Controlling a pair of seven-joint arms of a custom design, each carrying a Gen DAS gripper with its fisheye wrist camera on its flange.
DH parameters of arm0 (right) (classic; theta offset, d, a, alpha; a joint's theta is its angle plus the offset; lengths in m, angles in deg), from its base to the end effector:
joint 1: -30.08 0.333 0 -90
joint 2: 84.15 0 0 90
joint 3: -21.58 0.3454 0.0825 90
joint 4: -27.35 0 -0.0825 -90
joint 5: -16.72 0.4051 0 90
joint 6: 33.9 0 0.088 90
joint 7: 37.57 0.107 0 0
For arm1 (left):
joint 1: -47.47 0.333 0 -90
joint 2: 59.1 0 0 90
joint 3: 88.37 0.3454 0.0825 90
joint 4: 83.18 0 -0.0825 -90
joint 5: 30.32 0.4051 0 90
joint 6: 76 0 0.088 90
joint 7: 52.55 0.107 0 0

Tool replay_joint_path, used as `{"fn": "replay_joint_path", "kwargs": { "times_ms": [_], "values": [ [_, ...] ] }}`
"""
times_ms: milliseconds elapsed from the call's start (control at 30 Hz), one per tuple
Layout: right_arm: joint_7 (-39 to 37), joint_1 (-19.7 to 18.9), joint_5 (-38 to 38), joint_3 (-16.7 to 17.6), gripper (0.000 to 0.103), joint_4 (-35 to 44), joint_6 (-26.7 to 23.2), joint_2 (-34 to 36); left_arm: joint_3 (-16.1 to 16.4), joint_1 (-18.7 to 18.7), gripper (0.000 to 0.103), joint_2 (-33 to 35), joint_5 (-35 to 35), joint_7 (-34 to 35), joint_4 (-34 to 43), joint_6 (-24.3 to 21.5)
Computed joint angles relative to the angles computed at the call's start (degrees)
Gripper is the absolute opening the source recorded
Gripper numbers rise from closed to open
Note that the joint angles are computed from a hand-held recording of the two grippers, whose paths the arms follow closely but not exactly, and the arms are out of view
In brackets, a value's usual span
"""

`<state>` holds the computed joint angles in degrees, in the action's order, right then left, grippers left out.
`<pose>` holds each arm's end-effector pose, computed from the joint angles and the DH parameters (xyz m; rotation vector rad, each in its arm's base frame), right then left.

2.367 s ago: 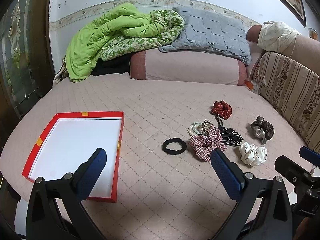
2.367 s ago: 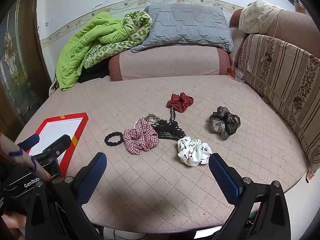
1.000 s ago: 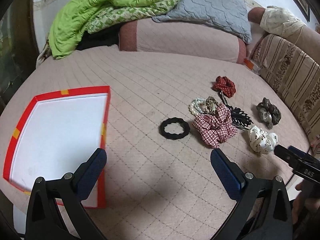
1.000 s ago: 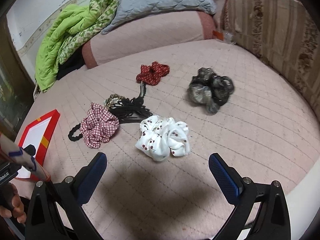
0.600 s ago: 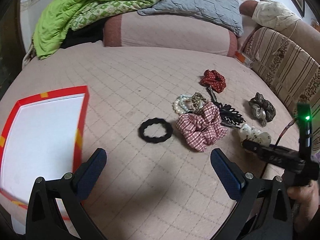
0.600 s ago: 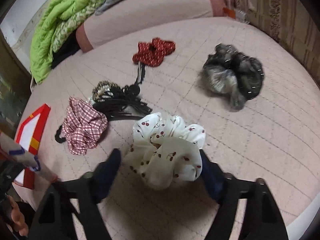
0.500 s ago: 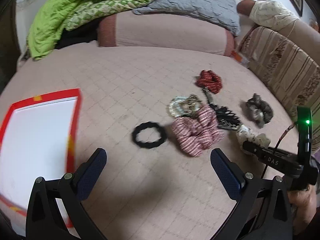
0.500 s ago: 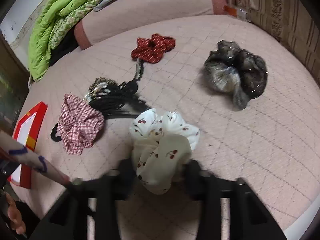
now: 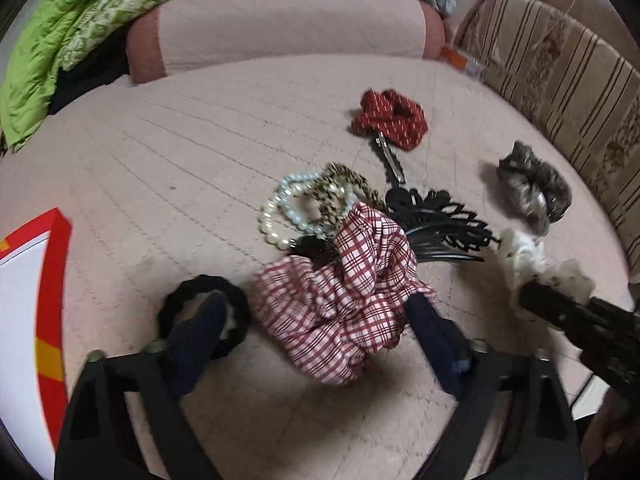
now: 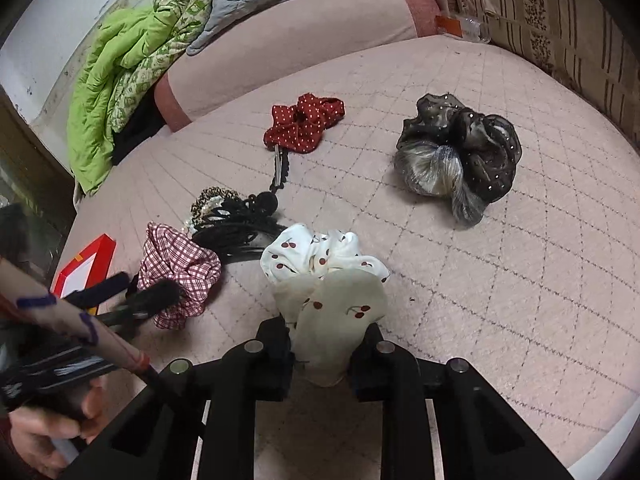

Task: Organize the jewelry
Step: 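Grasp the white cherry scrunchie with the right tool while the left grasps the plaid scrunchie, then carry both scrunchies over the red-rimmed tray with both tools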

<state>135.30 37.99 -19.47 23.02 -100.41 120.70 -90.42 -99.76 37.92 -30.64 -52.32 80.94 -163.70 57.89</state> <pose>0.5509 0.1112 0.4969 -0.9665 2.3347 -0.5475 0.7293 -0.2502 0.4910 -0.9872 2.7115 -0.8744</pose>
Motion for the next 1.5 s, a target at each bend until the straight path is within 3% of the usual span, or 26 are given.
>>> {"fn": "replay_joint_path", "kwargs": {
  "times_ms": [33,167,233,333,533,933,1200,1500],
  "values": [
    [0.32,-0.07,-0.25,0.00,0.022,-0.21,0.35,-0.22,0.04,-0.27,0.068,-0.01,0.25,0.21,-0.54,0.96],
    [1.34,-0.31,-1.22,0.11,0.022,-0.64,1.41,-0.61,-0.43,-0.07,0.045,-0.39,-0.39,1.67,-2.41,2.79],
    [2.98,-0.64,-3.22,0.42,0.022,-1.00,2.43,-1.08,-1.29,0.95,0.026,-0.99,-2.48,3.60,-3.36,2.91],
    [5.25,-0.91,-7.68,1.52,0.022,-0.45,1.54,-1.58,-2.21,2.63,0.021,-2.38,-5.97,6.48,-4.75,2.02],
    [7.73,-0.23,-14.93,2.67,0.022,1.82,-1.28,-1.35,-2.24,4.53,0.020,-5.24,-11.18,9.80,-6.76,1.47],
    [11.00,1.49,-23.66,2.78,0.022,5.55,0.48,0.95,-1.73,6.76,0.020,-10.31,-18.99,17.72,-10.96,9.16],
    [9.23,3.58,-22.77,2.20,0.022,9.72,3.04,4.91,-0.68,8.17,0.020,-10.22,-20.63,18.23,-10.12,11.63],
    [1.33,6.84,-17.21,1.71,0.022,17.56,3.91,10.91,0.22,11.00,0.020,-7.31,-20.55,15.90,-5.64,12.49]
  ]
}}
